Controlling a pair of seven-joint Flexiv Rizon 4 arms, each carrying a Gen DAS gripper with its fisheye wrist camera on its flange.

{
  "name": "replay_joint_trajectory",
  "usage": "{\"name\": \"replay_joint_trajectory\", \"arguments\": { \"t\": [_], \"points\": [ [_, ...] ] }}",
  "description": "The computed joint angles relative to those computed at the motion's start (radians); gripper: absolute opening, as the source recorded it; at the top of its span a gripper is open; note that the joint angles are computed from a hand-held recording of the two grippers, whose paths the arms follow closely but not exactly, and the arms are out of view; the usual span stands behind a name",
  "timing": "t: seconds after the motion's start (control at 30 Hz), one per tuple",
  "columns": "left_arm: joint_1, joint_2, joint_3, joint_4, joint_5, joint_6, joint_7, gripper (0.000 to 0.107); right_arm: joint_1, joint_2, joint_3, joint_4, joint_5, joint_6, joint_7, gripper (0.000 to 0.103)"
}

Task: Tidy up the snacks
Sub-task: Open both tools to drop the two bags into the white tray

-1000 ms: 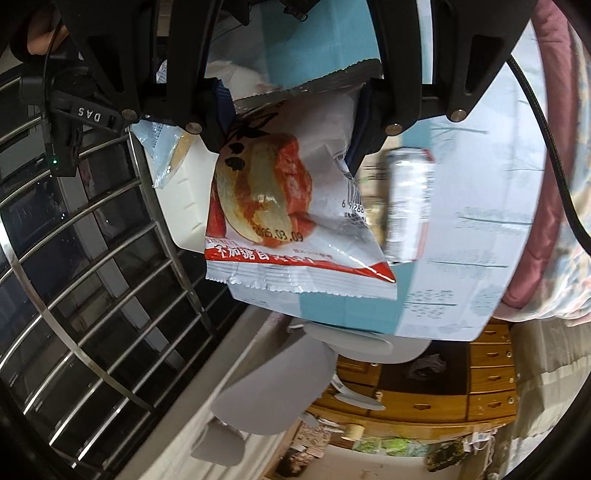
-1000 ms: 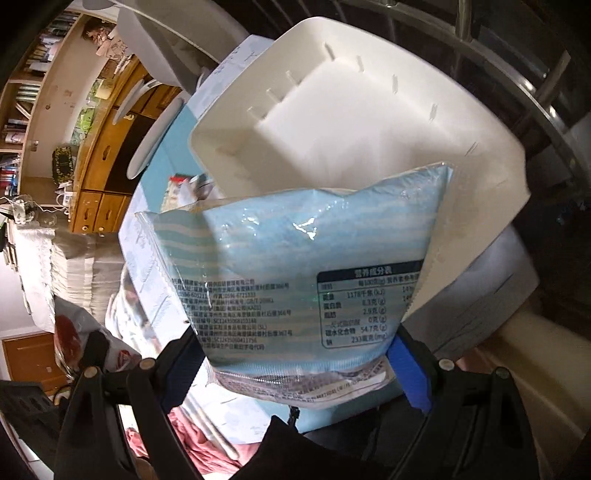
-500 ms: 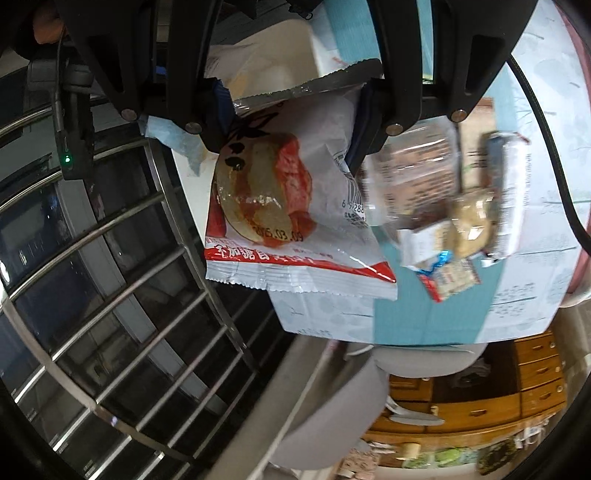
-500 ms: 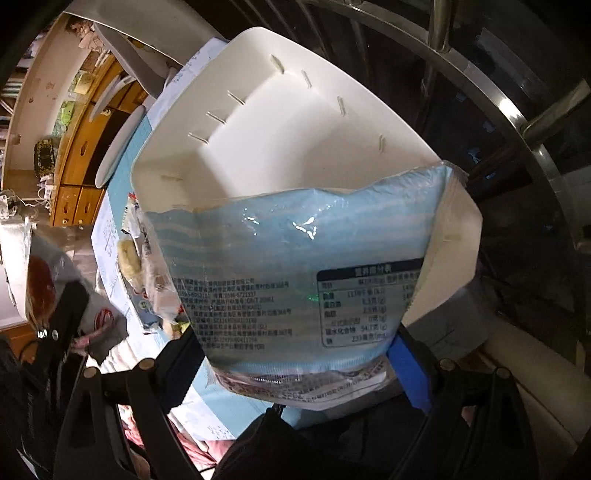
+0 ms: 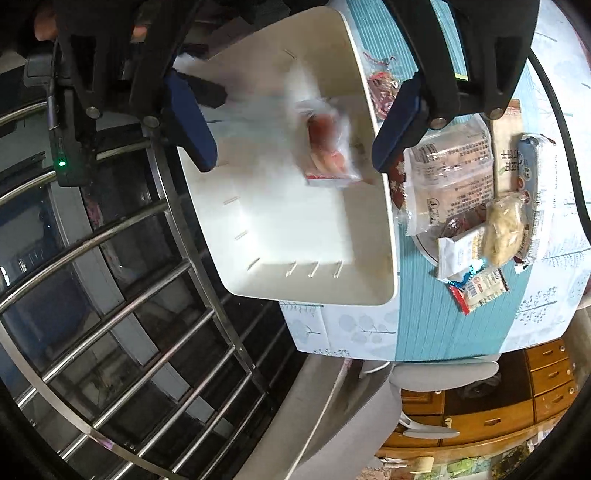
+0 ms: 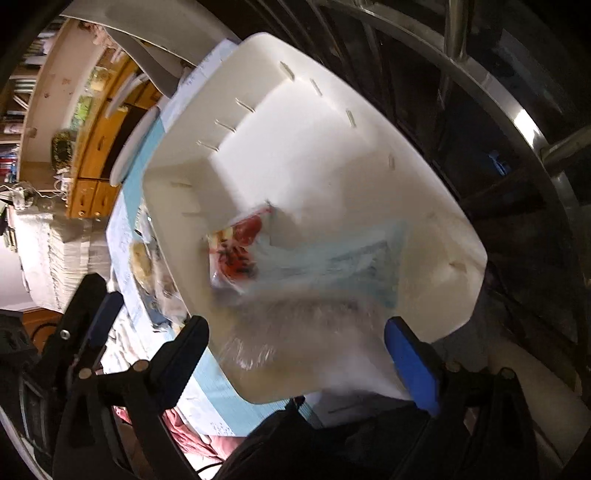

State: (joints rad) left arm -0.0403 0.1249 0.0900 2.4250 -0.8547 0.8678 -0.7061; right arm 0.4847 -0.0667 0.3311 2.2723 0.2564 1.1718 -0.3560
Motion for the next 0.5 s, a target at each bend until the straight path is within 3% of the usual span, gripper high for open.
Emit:
{"name": "replay_joint_trajectory", "arguments": {
  "t": [0.13, 0.5],
  "points": [
    [0.01, -0.002, 0.006, -0.003, 0.01, 0.005, -0.023, 0.087, 0.005, 0.009, -0.011, 0.011, -0.079, 0.012, 0.038, 0.097],
    [0.062, 0.037, 0.045, 0.01, 0.086, -0.022, -0.067, 0.09, 0.031, -0.005, -0.002, 0.003, -0.144, 0.048, 0.105, 0.097]
  ]
}}
